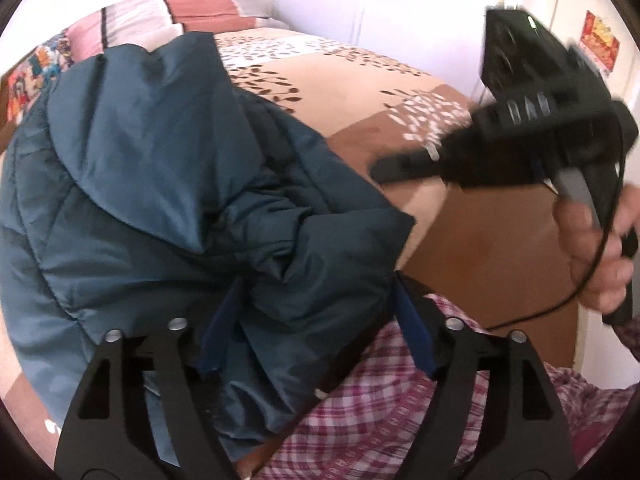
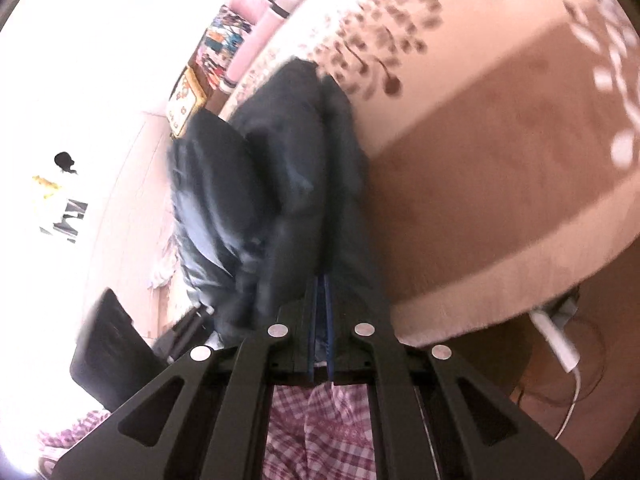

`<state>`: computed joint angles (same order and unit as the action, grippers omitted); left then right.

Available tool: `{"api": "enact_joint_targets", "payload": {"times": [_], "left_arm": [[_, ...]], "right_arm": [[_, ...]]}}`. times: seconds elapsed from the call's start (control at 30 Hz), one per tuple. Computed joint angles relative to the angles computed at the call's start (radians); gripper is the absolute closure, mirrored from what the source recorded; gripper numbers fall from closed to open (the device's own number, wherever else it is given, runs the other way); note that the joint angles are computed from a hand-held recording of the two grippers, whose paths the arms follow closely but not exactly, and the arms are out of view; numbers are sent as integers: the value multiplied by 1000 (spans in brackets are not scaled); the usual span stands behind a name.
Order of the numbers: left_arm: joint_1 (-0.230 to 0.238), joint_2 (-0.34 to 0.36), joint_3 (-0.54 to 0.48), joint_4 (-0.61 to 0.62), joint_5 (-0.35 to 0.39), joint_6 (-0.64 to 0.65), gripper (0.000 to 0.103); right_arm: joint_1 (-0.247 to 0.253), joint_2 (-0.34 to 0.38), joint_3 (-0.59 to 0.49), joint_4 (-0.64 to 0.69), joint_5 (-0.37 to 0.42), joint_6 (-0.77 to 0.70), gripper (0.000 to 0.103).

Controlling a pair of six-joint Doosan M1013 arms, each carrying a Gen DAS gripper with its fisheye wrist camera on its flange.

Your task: Fold large clothes

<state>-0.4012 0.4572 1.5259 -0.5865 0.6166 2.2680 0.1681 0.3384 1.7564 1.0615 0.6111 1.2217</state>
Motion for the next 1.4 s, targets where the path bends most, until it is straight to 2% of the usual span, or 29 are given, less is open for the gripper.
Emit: {"api": "enact_joint_targets", "payload": {"times": [0.1, 0.2, 0.37, 0.47, 0.53, 0.8, 0.9, 1.0, 1.07, 1.13, 1.2, 1.23, 1.3, 1.4], "left_arm": [[17, -1, -2, -77, 42, 69, 28], [40, -4, 1, -160, 82, 116, 28], [67, -16, 24, -241, 121, 143, 28], [86, -25, 33, -293, 150, 166, 28], [97, -32, 41, -317, 155, 182, 28], [177, -95, 133, -468, 48, 192, 28], [198, -108, 160, -479, -13, 162, 28], [213, -105, 184, -487, -28, 113, 28], [225, -93, 183, -460, -5, 69, 28], [238, -80, 182, -472, 26, 82, 28], [240, -75, 183, -480, 35, 105, 28], [242, -75, 185, -488, 40, 128, 28], [243, -72, 187, -510, 51, 164, 28], [253, -65, 186, -529, 81, 202, 28]], "right_arm": [[22, -1, -30, -14, -15, -6, 97], [40, 17, -88, -48, 10, -3, 97], [86, 60, -151, -198, 80, 116, 97], [103, 71, -154, -335, 68, 240, 97], [99, 73, -141, -341, 62, 273, 101], [131, 98, -140, -558, 47, 478, 103], [130, 101, -125, -534, 26, 490, 103], [123, 103, -122, -500, 28, 540, 103], [134, 99, -136, -569, 43, 620, 103], [145, 91, -147, -641, 55, 695, 103], [163, 68, -147, -737, 32, 800, 103], [178, 51, -146, -829, 9, 882, 99], [209, 29, -162, -999, -6, 1008, 99], [243, 24, -218, -1129, -16, 1071, 99]]}}
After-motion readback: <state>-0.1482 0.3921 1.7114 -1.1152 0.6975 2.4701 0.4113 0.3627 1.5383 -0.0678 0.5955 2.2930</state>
